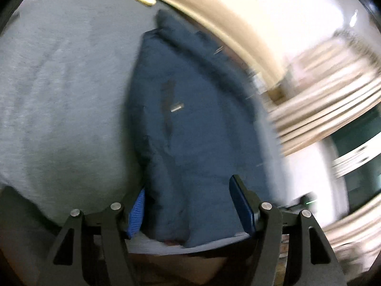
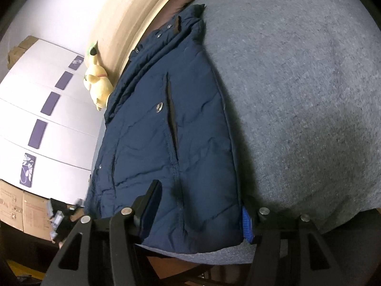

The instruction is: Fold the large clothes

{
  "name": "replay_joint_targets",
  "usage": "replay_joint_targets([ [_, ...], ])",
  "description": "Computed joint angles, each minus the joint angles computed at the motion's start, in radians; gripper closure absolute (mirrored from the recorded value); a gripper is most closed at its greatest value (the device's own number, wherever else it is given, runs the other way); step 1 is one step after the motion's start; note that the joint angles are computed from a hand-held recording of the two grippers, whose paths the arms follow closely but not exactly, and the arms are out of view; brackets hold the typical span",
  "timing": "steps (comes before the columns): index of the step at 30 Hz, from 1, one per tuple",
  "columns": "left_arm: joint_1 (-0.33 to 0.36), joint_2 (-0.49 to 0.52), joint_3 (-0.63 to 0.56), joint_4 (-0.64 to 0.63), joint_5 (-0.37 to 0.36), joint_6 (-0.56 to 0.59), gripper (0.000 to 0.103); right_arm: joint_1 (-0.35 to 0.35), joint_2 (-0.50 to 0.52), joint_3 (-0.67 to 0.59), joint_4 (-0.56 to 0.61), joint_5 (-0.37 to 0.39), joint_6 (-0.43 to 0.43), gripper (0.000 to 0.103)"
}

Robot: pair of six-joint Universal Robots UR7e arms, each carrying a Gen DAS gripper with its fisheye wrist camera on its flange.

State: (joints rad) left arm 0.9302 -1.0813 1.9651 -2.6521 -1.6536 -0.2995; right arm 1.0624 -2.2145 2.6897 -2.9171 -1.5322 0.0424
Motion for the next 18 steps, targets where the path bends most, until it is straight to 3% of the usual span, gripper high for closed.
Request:
replay_joint_targets([
  [2,0.017,0.000,0.003,-0.065,-0.068,0.010,0.029,-0.009,-0.012,0.003,0.009,0.008,-0.008,0.041],
  [3,0.016,0.014,-0.006,-0.035,-0.039,0.031,0.023,-0.016,-0.017,0.006,0.012,0.014,-0.011,0.041],
  [5,-0.003,0.048,-0.036,0.104,0.081,-0.004,0.026,-0.028,-0.030,0.009,0.023,0.026,-0.016,0.041],
  [7,-0.015,0.046,-0.038,0.111,0.075,0.021,0.026,-0.039,-0.046,0.010,0.043,0.036,-0.031,0.041],
  [10,-0.044,0.054,-0.037,0.129,0.163,0.058,0.027,-0.058,-0.068,0.016,0.061,0.055,-0.042,0.041],
  [11,-0.041,0.056,-0.034,0.133,0.164,0.043,0.031,-0.055,-0.061,0.016,0.055,0.052,-0.040,0.041],
  [13,-0.030,0.052,-0.026,0.115,0.147,0.033,0.062,-0.042,-0.057,0.012,0.060,0.042,-0.044,0.045],
  [14,-0.026,0.048,-0.023,0.111,0.147,0.035,0.073,-0.039,-0.059,0.008,0.072,0.043,-0.048,0.048],
  [16,-0.017,0.032,-0.012,0.109,0.150,0.032,0.080,-0.010,-0.032,0.003,0.065,-0.002,-0.033,0.066],
  [18,-0.016,0.021,-0.001,0.110,0.167,0.037,0.081,-0.023,-0.039,0.006,0.071,0.006,-0.027,0.070],
])
